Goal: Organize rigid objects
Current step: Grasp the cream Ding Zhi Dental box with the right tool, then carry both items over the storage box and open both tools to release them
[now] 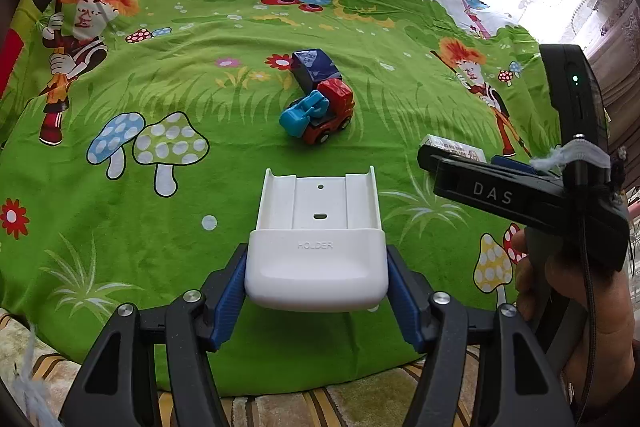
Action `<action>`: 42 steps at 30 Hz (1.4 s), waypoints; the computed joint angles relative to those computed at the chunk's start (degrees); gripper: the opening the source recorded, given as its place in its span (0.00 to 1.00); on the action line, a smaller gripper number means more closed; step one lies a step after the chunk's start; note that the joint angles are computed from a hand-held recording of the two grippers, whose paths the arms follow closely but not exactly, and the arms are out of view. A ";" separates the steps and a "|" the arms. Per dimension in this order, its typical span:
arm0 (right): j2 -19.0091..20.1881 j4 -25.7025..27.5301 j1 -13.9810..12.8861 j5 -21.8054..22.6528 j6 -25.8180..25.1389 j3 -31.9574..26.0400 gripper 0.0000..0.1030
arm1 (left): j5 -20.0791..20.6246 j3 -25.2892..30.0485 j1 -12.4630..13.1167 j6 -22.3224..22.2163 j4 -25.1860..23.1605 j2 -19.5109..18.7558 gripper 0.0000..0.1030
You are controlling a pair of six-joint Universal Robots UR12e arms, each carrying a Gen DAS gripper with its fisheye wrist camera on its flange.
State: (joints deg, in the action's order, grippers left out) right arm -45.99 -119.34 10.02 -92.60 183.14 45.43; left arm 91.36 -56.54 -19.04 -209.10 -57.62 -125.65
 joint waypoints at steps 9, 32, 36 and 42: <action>1.48 2.74 -0.12 -1.34 2.42 -2.14 0.99 | -0.24 -0.06 0.00 -0.05 0.16 -0.04 0.63; -3.51 -6.27 -0.22 -2.52 0.70 5.04 0.81 | -0.36 0.00 -0.67 2.84 3.32 0.08 0.63; -7.13 -9.87 -1.08 -2.26 1.55 9.90 0.81 | -2.46 0.58 -0.94 3.16 4.15 0.19 0.63; -13.63 -14.14 -3.16 -0.21 2.87 18.91 0.81 | -7.25 2.04 -2.19 4.80 3.86 -0.09 0.63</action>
